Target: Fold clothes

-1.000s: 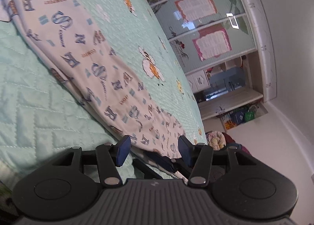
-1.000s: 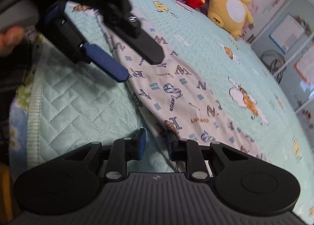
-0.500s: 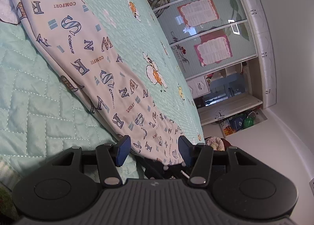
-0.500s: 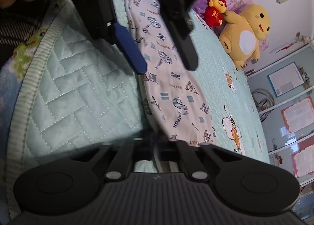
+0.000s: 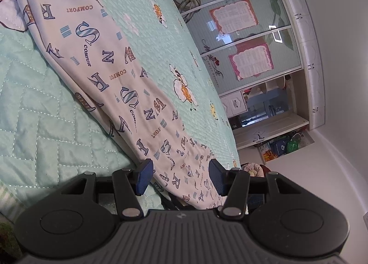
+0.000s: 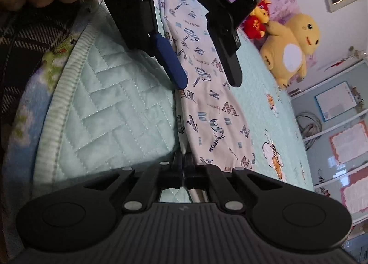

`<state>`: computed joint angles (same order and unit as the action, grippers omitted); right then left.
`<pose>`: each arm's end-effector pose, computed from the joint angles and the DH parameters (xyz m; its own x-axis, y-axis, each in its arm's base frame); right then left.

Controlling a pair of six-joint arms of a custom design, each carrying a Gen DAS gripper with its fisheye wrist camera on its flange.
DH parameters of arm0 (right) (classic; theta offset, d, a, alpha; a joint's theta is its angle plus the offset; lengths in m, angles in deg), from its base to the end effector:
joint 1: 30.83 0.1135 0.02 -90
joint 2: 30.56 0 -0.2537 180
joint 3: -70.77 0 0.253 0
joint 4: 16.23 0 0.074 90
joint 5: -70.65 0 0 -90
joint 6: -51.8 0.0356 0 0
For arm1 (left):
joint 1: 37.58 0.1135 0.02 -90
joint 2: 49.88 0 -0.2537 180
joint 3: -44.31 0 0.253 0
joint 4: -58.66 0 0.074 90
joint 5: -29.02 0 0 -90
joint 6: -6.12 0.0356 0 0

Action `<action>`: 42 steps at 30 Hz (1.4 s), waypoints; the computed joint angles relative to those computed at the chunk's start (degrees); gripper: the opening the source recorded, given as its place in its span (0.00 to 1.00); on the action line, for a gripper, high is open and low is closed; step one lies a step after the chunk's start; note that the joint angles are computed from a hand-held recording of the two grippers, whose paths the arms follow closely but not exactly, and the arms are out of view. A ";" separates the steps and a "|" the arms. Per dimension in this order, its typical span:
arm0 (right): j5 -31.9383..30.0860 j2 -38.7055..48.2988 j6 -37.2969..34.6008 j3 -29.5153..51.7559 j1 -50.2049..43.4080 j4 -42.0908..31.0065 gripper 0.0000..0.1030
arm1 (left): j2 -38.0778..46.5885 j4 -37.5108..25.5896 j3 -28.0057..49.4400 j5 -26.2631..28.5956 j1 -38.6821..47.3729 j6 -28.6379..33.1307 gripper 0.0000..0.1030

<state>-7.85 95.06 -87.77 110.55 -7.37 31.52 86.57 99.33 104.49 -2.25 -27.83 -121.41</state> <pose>0.2522 0.1017 0.0002 -0.1796 -0.8911 -0.4168 -0.5904 0.4365 -0.6789 0.3394 0.0274 -0.0113 -0.8187 -0.4615 -0.3417 0.1240 0.4390 -0.8899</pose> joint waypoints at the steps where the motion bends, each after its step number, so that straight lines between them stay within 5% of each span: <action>1: -0.71 -0.59 1.39 -0.64 -0.29 -0.02 0.01 | -0.39 -0.24 -0.37 -0.29 0.01 0.17 0.54; 7: -9.01 -8.09 10.15 -5.67 -5.15 -4.18 0.00 | -7.77 2.54 -6.73 -3.37 -1.50 3.23 0.53; 10: -24.36 -17.67 24.44 -5.28 -15.65 -16.31 0.00 | -12.27 6.63 -9.69 -4.68 -3.86 6.18 0.53; 13: -36.97 -19.19 39.64 -1.16 -26.63 -20.40 0.01 | -15.62 -0.86 -7.42 -12.62 -8.29 13.87 0.53; 20: -58.01 -0.35 66.48 23.29 -36.00 -27.31 0.05 | -7.42 -7.53 4.61 -27.15 -10.87 17.58 0.50; 22: -60.35 7.00 73.47 30.67 -35.44 -26.71 0.07 | -3.94 -10.47 7.81 -30.76 -10.01 17.88 0.46; 23: -61.53 10.60 77.09 34.61 -35.19 -26.55 0.07 | -2.93 -11.97 9.12 -31.61 -9.14 16.97 0.35; 24: -59.84 14.16 79.41 39.12 -35.13 -29.23 0.07 | -2.10 -13.51 10.40 -32.18 -8.17 15.81 0.11; 25: -59.56 16.76 84.63 40.74 -35.65 -26.75 0.00 | -1.25 -15.15 11.77 -32.77 -7.22 14.64 0.08; 27: -58.89 21.68 95.95 43.58 -36.76 -20.73 0.00 | -0.79 -15.16 12.56 -31.64 -5.55 12.71 0.08; 29: -55.86 20.53 98.32 41.07 -36.77 -16.28 0.01 | -1.60 -15.01 12.09 -30.99 -5.27 12.66 0.09; 36: -52.20 11.65 96.47 27.29 -37.25 -7.38 0.05 | -5.98 -15.34 13.01 -24.64 -7.86 14.68 0.49; 41: -45.61 7.34 91.26 25.99 -38.52 -12.39 0.05 | 2.30 -31.55 31.44 -20.14 -12.41 19.38 0.44; 42: -45.49 7.78 90.05 26.78 -38.66 -13.34 0.05 | 4.94 -33.63 34.71 -20.56 -12.73 19.25 0.32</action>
